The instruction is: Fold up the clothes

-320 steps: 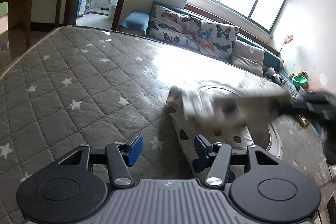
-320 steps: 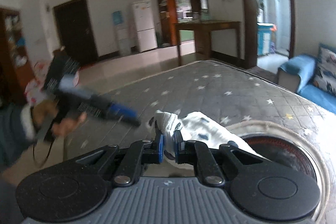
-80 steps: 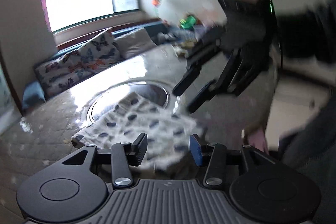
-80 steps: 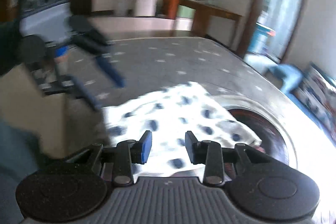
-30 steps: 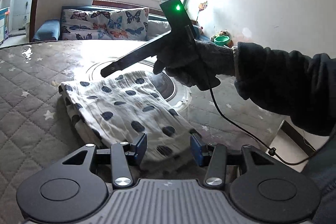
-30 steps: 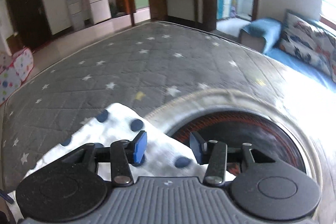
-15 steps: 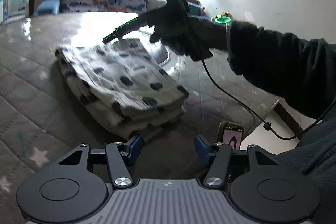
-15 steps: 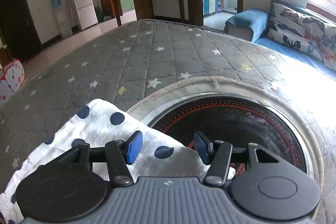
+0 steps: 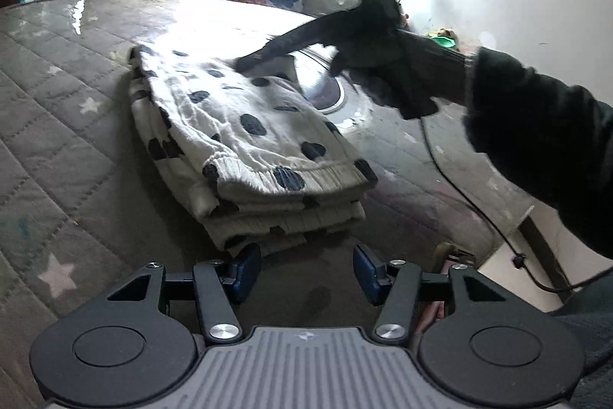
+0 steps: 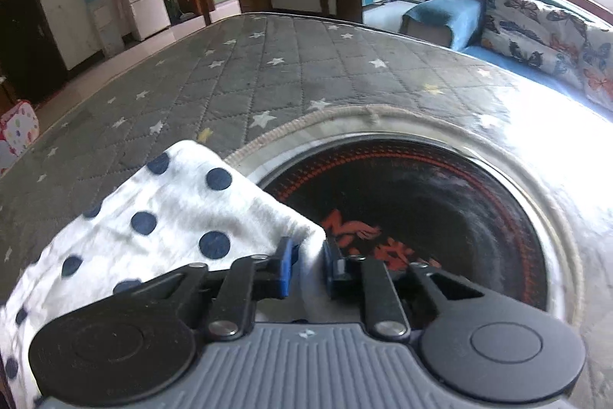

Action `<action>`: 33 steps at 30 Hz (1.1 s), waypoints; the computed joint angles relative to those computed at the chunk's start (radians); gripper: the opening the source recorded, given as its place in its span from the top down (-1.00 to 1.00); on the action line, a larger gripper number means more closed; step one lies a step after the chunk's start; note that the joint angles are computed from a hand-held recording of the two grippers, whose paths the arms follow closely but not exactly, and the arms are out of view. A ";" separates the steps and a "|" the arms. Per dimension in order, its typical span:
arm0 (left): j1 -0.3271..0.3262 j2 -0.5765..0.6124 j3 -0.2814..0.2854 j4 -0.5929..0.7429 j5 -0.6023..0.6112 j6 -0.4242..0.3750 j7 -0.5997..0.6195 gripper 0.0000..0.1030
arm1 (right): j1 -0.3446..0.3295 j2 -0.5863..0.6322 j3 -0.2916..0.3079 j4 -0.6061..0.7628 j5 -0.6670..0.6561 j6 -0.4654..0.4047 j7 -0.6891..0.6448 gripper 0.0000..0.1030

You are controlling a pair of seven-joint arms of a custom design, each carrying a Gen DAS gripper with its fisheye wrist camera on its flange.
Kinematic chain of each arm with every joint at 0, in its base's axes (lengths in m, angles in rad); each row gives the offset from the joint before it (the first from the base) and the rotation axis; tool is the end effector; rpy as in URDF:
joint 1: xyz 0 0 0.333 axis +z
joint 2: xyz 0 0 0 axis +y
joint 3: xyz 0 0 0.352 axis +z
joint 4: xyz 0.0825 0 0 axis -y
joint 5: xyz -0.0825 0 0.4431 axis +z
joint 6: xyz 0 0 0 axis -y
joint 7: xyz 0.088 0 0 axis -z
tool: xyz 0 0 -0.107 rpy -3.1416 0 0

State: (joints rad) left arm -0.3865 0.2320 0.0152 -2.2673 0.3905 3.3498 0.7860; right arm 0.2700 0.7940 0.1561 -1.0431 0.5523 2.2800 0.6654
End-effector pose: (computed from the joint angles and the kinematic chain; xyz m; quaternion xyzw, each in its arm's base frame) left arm 0.5670 -0.2653 0.3418 -0.6439 0.6480 -0.3868 0.1256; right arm 0.8203 0.3289 0.4345 -0.8940 0.2687 -0.0330 0.3571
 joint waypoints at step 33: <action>-0.008 0.231 0.141 0.364 0.217 -0.113 -0.101 -0.37 | -0.164 -0.412 0.013 -0.704 0.351 0.593 -0.104 0.27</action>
